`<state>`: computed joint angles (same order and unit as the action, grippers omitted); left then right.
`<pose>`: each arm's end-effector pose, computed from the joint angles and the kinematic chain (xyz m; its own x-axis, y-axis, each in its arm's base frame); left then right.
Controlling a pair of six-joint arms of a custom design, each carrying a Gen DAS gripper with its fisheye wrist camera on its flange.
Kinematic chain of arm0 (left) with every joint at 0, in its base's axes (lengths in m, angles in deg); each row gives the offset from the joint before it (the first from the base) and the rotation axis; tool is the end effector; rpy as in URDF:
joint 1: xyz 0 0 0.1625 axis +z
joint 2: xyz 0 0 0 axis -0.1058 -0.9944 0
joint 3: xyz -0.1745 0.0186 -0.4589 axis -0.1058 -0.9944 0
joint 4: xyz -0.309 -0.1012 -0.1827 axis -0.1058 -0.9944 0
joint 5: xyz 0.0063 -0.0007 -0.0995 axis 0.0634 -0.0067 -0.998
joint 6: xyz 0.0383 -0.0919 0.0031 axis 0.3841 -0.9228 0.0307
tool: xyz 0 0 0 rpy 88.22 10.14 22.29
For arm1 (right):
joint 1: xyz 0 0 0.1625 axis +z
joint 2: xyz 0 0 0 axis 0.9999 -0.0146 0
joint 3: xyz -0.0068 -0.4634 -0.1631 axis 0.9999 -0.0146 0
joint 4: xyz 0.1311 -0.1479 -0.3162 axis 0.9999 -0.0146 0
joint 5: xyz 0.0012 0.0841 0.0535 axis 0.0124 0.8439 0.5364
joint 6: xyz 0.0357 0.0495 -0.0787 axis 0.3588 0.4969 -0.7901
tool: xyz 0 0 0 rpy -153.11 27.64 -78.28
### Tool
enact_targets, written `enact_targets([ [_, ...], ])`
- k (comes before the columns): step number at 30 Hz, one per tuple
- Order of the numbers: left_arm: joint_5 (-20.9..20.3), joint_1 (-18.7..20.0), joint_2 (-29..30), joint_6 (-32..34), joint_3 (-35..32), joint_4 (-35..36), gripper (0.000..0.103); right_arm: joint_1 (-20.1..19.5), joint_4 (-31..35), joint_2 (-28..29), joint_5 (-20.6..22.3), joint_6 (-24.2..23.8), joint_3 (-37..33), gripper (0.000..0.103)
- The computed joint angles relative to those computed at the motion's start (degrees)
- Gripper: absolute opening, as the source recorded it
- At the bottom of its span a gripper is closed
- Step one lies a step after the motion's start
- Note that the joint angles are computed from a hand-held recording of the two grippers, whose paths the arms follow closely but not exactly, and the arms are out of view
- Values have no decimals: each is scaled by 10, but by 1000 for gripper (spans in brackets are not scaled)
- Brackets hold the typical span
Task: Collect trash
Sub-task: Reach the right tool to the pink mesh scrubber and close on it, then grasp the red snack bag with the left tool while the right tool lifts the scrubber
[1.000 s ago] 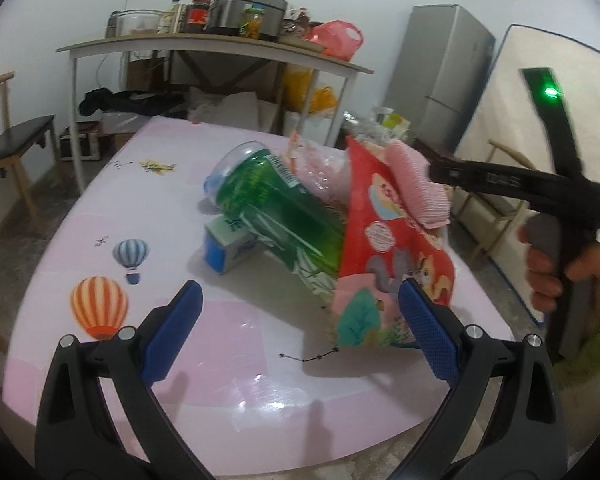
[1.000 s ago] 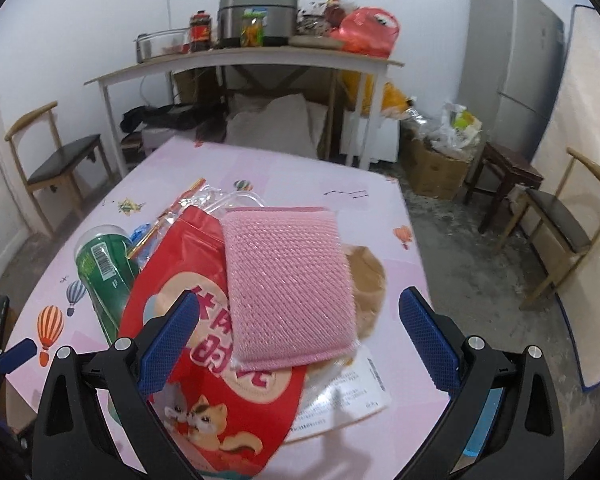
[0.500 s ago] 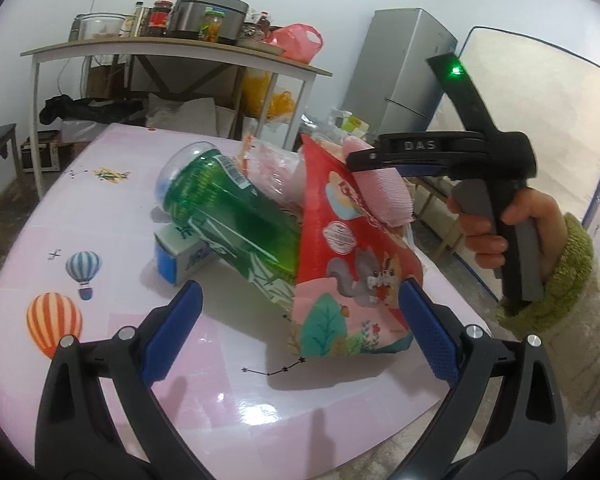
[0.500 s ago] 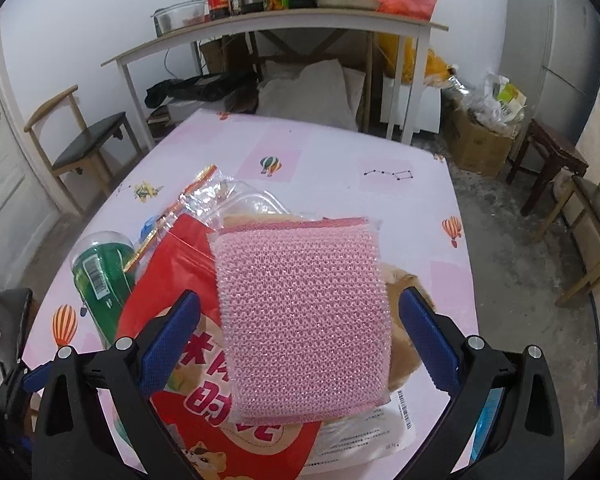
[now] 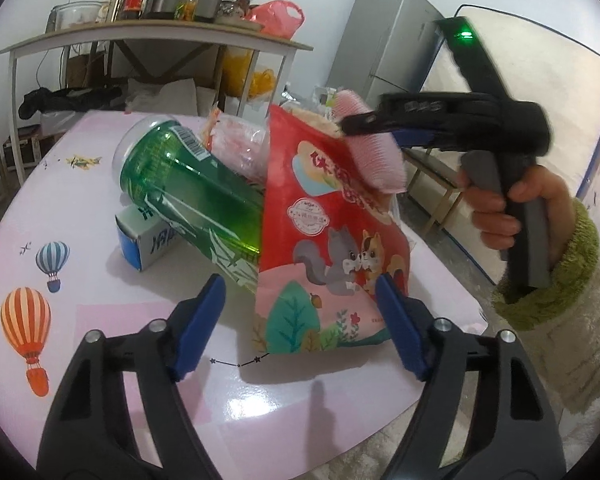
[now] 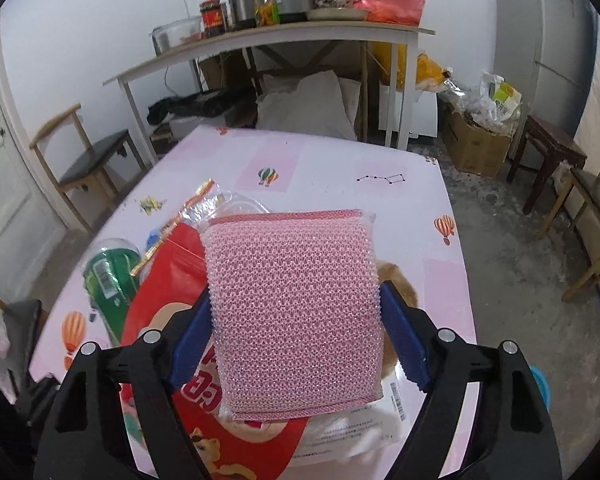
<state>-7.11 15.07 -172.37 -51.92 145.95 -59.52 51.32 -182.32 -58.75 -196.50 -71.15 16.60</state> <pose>-0.2873 -0.2622 0.5378 -0.8823 0.1083 -0.4580 0.4240 0.6054 -0.6736 0.6748 -0.4617 0.2806 -0.6917 -0.4560 0.5600 -0.6755 0.6827 -0.2785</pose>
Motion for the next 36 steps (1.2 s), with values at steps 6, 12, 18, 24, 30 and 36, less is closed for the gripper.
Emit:
enact_targets([
  [6,-20,23,4,-3,-1,-17,64,4,-43,-42,17,16,52,78],
  [12,-48,40,1,0,11,-60,43,3,-41,-89,69,63,128,78],
  [18,-92,25,-15,13,22,-87,29,-6,-29,-115,98,116,201,77],
  [24,-148,-4,-26,40,27,-99,26,-14,-24,-139,129,151,243,76],
  [30,-157,-3,-14,16,24,-74,36,-16,-24,-149,130,161,258,76],
  [36,-138,30,-9,40,38,-158,40,-19,-33,-155,127,164,268,76],
])
